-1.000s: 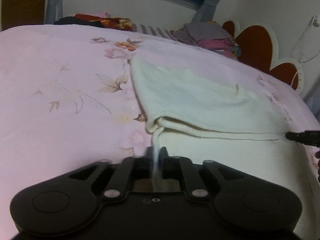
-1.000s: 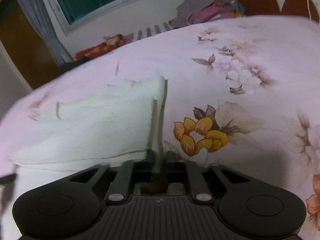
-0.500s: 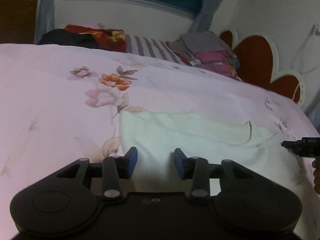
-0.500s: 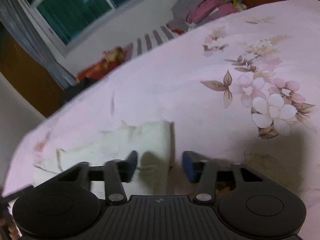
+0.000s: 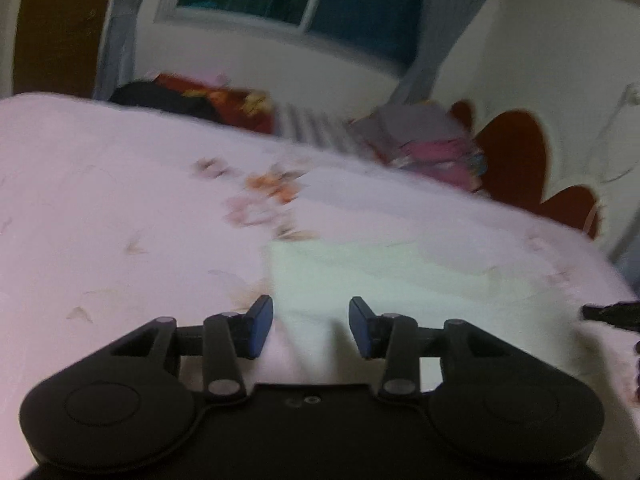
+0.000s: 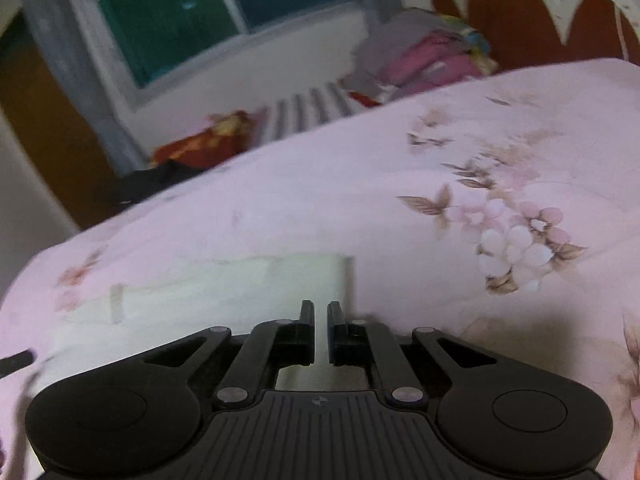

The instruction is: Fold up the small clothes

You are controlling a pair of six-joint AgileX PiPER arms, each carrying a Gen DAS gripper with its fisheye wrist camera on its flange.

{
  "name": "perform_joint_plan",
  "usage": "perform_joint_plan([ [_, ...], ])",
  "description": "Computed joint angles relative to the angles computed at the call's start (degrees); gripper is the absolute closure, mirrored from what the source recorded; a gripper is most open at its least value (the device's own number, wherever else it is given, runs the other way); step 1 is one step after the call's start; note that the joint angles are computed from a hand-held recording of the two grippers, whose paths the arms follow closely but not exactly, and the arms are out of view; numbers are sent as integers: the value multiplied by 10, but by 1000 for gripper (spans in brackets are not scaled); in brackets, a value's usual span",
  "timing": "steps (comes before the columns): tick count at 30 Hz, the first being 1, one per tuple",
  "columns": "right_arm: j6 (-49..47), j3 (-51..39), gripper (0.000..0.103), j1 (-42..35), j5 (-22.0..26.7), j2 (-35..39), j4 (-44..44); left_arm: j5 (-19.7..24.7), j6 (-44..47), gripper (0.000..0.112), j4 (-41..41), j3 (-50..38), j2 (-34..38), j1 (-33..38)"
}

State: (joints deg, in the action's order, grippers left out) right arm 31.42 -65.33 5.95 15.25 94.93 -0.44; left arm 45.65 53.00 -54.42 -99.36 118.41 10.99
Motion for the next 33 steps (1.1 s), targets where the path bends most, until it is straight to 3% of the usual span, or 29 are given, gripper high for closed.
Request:
perform_joint_plan([
  [3, -23, 27, 97, 44, -5, -34, -7, 27, 20, 79, -30, 31, -25, -14],
  [5, -5, 12, 98, 79, 27, -21, -50, -25, -3, 80, 63, 52, -37, -55],
  [6, 30, -6, 98, 91, 68, 1, -105, -54, -13, 81, 106, 70, -32, -66],
  [7, 70, -5, 98, 94, 85, 18, -138, -60, -39, 81, 126, 79, -32, -65],
  [9, 152, 6, 98, 88, 84, 6, -148, -35, -24, 81, 102, 92, -52, -44],
  [10, 175, 6, 98, 94, 92, -7, -170, -50, 15, 77, 76, 119, -76, -38],
  [14, 304, 22, 97, 124, 58, -43, -325, -46, 81, 75, 11, 118, -86, -42],
  [16, 308, 2, 97, 125, 60, -16, -316, -32, 56, 74, 32, 89, -64, -61],
  [18, 233, -39, 98, 126, 110, 38, -249, 4, 1, 74, 103, 54, -21, -81],
  [21, 178, -69, 98, 130, 154, 55, -201, 20, 46, 74, 79, 81, -41, -64],
  [23, 228, -51, 97, 141, 148, 33, -253, 5, 97, 75, 31, 119, -67, -47],
  [25, 338, -22, 95, 157, 146, 6, -350, 17, 107, 71, 13, 124, -76, -31],
  [27, 422, 13, 58, 166, 138, -29, -395, 23, 87, 64, 30, 127, -84, -22],
  [28, 477, 32, 30, 176, 140, -45, -438, 14, 93, 50, 34, 148, -101, -16],
  [30, 527, 77, 29, 204, 153, -91, -485, 8, 106, 38, 43, 197, -147, 2],
  [33, 526, 117, 29, 255, 210, -156, -471, 51, 110, 38, 52, 240, -184, 44],
])
